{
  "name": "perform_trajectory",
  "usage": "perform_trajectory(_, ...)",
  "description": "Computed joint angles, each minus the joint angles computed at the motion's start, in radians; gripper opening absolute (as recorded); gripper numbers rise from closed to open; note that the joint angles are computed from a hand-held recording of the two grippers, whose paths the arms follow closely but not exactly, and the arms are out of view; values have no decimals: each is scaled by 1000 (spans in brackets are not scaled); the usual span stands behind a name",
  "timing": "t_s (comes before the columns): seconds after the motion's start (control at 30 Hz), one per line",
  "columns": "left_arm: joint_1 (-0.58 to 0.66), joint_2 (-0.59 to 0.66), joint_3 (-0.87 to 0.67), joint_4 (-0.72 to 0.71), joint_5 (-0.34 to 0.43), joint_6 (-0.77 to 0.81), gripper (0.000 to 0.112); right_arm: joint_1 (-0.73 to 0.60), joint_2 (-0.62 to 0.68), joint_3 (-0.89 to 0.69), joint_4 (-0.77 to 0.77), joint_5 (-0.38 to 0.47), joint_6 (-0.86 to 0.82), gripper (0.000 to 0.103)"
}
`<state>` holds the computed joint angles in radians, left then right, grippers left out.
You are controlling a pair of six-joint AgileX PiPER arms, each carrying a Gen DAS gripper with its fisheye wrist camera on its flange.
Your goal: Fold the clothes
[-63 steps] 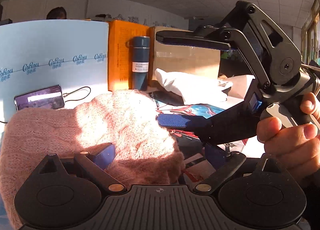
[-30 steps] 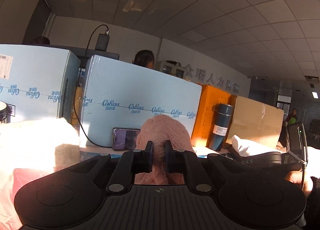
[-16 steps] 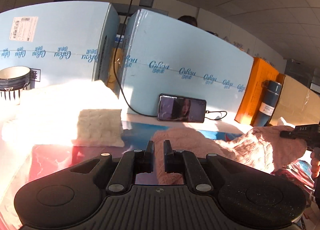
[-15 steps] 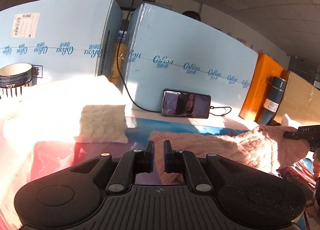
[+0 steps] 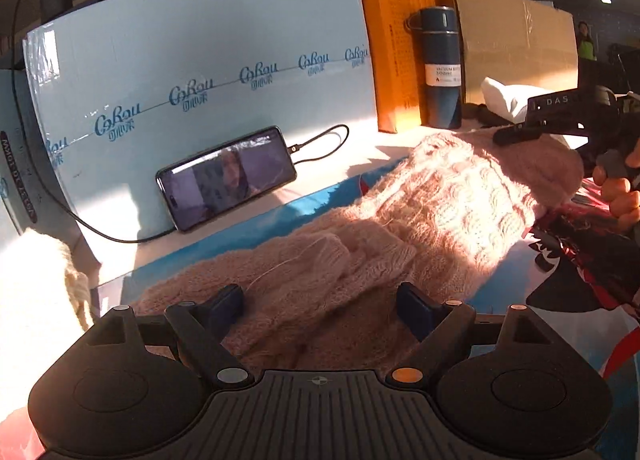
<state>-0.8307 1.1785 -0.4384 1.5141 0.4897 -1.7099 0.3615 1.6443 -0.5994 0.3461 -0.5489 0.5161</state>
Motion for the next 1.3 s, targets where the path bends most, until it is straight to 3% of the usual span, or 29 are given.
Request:
perform_trajectory(0.07, 65, -45, 23, 45, -51, -80, 67, -5, 5, -9, 3, 21, -7, 52)
perform_trajectory(0.13, 152, -96, 45, 72, -111, -139, 30, 3, 11, -16, 39, 26, -52, 51)
perform_trajectory(0.2, 245, -132, 66, 127, -172, -216, 15, 20, 17, -22, 94, 21, -120, 41)
perform_trajectory(0.27, 238, -164, 91, 179, -104, -297, 14, 36, 22, -27, 142, 12, -181, 23)
perform_trajectory(0.3, 196, -180, 102, 180, -32, -315, 13, 41, 21, -23, 150, 0, -190, 20)
perform_trajectory(0.4, 88, -262, 131, 175, 144, -342, 13, 66, 14, 0, 232, -71, -237, 16)
perform_trajectory(0.5, -24, -357, 153, 141, 324, -324, 13, 124, 2, 21, 437, -182, -367, 15)
perform_trajectory(0.57, -25, -418, 160, 89, 345, -274, 13, 137, -9, 42, 491, -235, -372, 15)
perform_trajectory(0.67, 152, -471, 173, -4, 204, -182, 19, 126, -24, 49, 523, -226, -370, 15)
perform_trajectory(0.77, 279, -452, 183, -100, 158, -110, 24, 110, -22, 32, 537, -176, -389, 15)
perform_trajectory(0.8, 279, -434, 184, -117, 196, -97, 25, 110, -21, 27, 548, -170, -403, 15)
perform_trajectory(0.87, 212, -387, 175, -136, 346, -115, 47, 115, -20, 25, 558, -174, -413, 20)
perform_trajectory(0.9, 179, -373, 172, -135, 410, -137, 66, 123, -21, 19, 588, -179, -441, 22)
perform_trajectory(0.93, 125, -373, 175, -119, 471, -164, 74, 139, -22, 11, 639, -194, -490, 31)
perform_trajectory(0.97, 68, -376, 178, -103, 533, -189, 76, 158, -24, -1, 701, -216, -562, 47)
perform_trajectory(1.07, -27, -381, 170, -31, 555, -170, 88, 213, -34, -28, 788, -296, -776, 69)
perform_trajectory(1.13, -30, -359, 146, 11, 486, -141, 95, 230, -41, -51, 767, -301, -920, 75)
perform_trajectory(1.17, -12, -339, 133, 37, 420, -127, 95, 221, -42, -72, 746, -253, -983, 84)
perform_trajectory(1.27, 65, -258, 90, 103, 198, -85, 96, 191, -41, -148, 711, -92, -1188, 85)
perform_trajectory(1.3, 67, -225, 84, 108, 169, -73, 97, 181, -38, -178, 711, -34, -1265, 85)
